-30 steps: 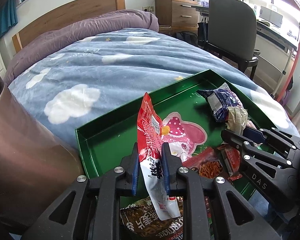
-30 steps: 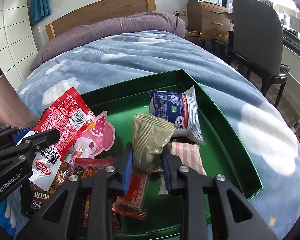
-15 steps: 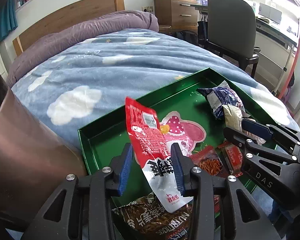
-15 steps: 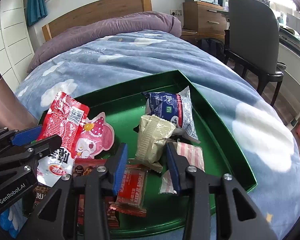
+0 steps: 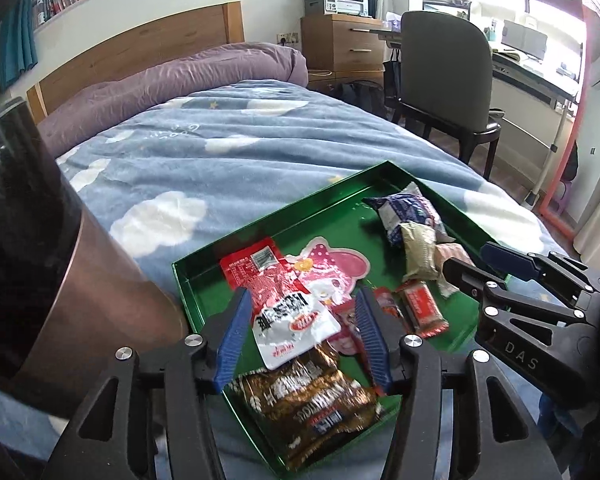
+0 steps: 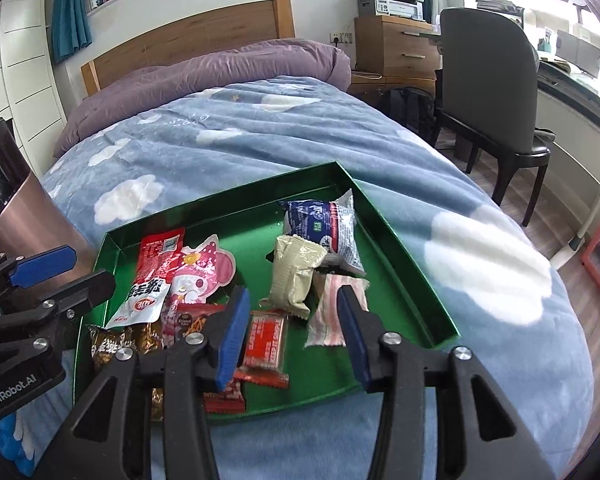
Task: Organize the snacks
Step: 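Lift both open grippers up and back from the green tray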
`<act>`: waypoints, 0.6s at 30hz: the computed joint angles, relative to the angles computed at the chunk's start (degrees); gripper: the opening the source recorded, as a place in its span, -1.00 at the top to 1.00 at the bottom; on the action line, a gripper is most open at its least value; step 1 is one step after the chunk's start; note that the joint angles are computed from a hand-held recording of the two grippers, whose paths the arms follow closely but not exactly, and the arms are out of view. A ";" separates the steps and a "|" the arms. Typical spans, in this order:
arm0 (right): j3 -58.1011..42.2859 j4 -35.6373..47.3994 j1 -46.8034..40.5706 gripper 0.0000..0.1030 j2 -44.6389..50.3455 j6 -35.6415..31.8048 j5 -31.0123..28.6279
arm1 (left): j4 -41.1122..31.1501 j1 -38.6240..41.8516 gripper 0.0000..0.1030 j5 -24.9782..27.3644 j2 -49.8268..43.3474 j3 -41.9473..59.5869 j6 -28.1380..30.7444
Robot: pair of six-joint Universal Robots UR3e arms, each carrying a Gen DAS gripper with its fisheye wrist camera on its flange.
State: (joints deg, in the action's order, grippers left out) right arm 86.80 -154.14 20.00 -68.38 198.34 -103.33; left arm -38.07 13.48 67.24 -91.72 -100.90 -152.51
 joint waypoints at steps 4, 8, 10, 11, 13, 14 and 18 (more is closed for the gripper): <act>3.04 0.82 1.41 -0.66 -3.66 0.83 -1.44 | -3.11 2.01 0.08 -2.20 5.69 -3.25 2.06; 4.91 2.30 2.94 -0.68 -6.53 1.59 -2.71 | -7.94 4.82 0.07 -4.43 11.72 -5.99 4.60; 5.83 3.19 3.90 -0.68 -8.14 2.47 -3.36 | -10.74 6.39 0.07 -5.37 14.85 -7.24 6.30; 6.12 3.62 4.37 -0.68 -8.81 2.95 -3.58 | -12.11 7.42 0.07 -5.93 16.48 -7.85 7.39; 6.85 4.41 5.53 -0.68 -10.21 3.96 -4.28 | -14.35 9.16 0.07 -6.63 19.16 -8.75 8.86; 6.77 4.91 6.17 -0.69 -10.51 4.46 -4.64 | -16.48 10.67 0.07 -7.44 20.96 -9.14 10.10; 6.38 7.55 9.33 -0.78 -11.80 6.73 -5.88 | -25.88 18.91 -0.09 -11.71 29.14 -11.16 16.51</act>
